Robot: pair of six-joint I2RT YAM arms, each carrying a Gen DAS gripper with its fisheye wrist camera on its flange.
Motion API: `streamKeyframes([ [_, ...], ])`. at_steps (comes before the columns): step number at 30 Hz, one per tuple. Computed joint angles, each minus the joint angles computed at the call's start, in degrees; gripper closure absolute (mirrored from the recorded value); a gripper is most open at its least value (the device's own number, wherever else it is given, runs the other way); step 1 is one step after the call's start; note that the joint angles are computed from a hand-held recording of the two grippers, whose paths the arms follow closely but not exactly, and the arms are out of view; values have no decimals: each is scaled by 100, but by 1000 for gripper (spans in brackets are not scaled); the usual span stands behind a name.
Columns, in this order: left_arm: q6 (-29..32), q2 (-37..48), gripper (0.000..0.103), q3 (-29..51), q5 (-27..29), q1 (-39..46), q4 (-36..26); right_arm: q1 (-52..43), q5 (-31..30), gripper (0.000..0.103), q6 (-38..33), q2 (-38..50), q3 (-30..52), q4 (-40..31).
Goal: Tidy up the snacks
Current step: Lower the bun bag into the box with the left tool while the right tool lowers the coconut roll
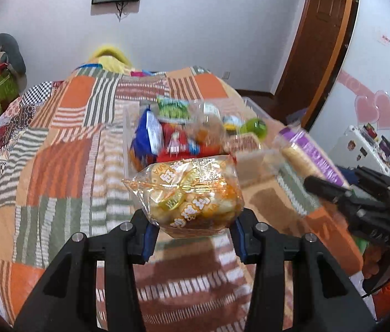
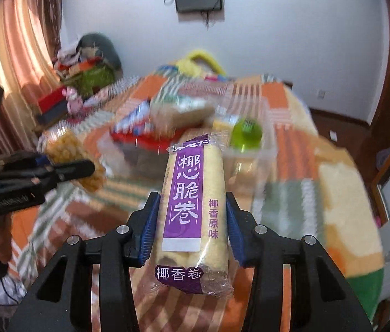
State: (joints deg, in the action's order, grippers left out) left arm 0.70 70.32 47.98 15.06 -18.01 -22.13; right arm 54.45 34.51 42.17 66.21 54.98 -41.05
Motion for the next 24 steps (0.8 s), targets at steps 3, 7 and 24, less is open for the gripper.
streamKeyframes([
  [3, 32, 185, 59, 287, -89, -20, 71, -192, 102, 61, -264, -71, 135, 146],
  [7, 72, 665, 59, 804, -99, -6, 109, -588, 114, 61, -667, 41, 288, 509],
  [24, -102, 2948, 59, 2818, -289, -160, -65, -1891, -997, 61, -1059, 1033, 318, 1496],
])
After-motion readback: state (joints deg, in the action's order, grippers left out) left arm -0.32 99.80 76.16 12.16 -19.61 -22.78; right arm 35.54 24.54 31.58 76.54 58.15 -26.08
